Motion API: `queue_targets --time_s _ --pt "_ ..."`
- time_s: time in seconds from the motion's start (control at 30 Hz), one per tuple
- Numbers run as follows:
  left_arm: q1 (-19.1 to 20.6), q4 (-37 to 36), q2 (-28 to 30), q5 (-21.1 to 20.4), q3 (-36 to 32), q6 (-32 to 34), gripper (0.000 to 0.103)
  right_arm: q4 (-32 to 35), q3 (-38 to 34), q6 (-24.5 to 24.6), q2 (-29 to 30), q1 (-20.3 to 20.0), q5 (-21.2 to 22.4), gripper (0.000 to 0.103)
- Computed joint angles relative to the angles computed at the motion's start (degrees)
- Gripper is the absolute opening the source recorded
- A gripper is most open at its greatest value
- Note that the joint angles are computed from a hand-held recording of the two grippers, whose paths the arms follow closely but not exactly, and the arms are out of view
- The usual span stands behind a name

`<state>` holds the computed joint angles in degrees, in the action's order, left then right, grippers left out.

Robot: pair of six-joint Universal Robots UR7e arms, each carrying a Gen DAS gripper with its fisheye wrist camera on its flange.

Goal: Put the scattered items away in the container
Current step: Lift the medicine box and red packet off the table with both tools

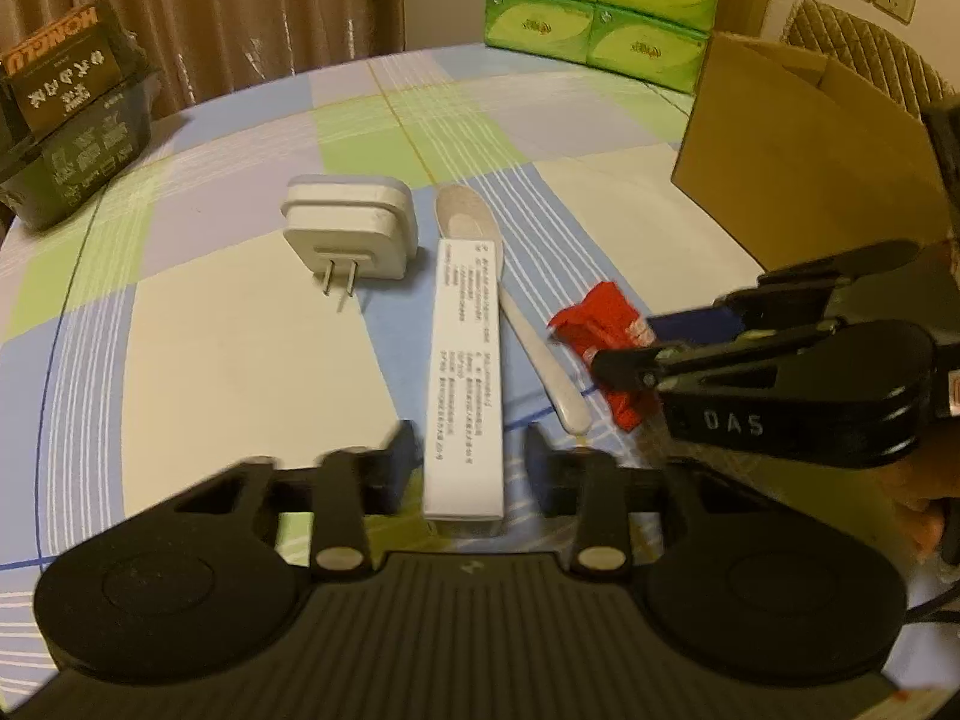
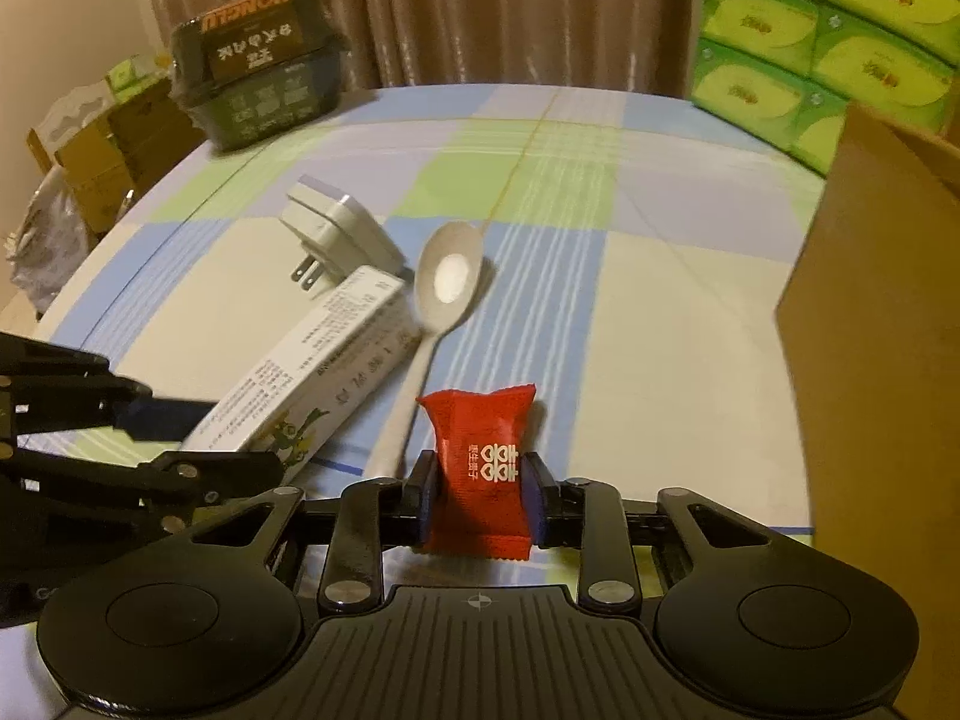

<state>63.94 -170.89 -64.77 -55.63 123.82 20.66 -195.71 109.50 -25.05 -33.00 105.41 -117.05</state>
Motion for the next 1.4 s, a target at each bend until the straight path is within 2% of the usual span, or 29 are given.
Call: queue_targets --time_s 0.23,0.4,0.57,0.67,0.77,0.83,0.97,1.13,1.23,1.4 --pt "-1.7 4.7 -4.1 0.7 2.4 -2.7 0.021 3.5 3.2 2.5 -3.5 1.3 -0.5 0.026" --pt "-4.1 11.3 -10.7 1.0 7.1 -6.2 0.021 6.2 7.8 6.7 -7.3 2.3 -0.7 0.026" --pt "-7.0 19.4 -17.8 0.4 13.1 -11.5 0.022 6.1 13.6 9.0 -10.4 4.6 -1.4 0.026" --pt "-9.8 20.9 -21.1 1.6 16.3 -13.4 0.029 3.8 16.5 9.4 -11.3 5.9 -1.5 0.026" --pt "-11.9 18.6 -23.1 2.1 18.3 -13.6 0.036 1.5 19.0 9.8 -11.5 6.8 -2.7 0.026" --pt "-12.1 16.9 -23.0 2.1 18.5 -13.2 0.043 0.4 20.0 10.1 -11.2 6.8 -3.6 0.026" --pt "-10.9 13.9 -19.9 2.7 17.1 -12.7 0.050 -0.9 20.1 10.2 -10.7 5.8 -3.8 0.026" --pt "-8.6 11.3 -14.9 1.5 14.5 -11.8 0.050 -0.6 19.2 10.0 -9.8 4.8 -3.3 0.026" --pt "-7.7 10.8 -12.6 2.3 13.5 -11.8 0.050 -0.2 18.6 9.3 -9.2 4.3 -3.1 0.026" --pt "-7.0 11.6 -11.4 2.8 12.7 -11.8 0.044 -0.2 17.9 9.0 -8.5 4.0 -3.2 0.026"
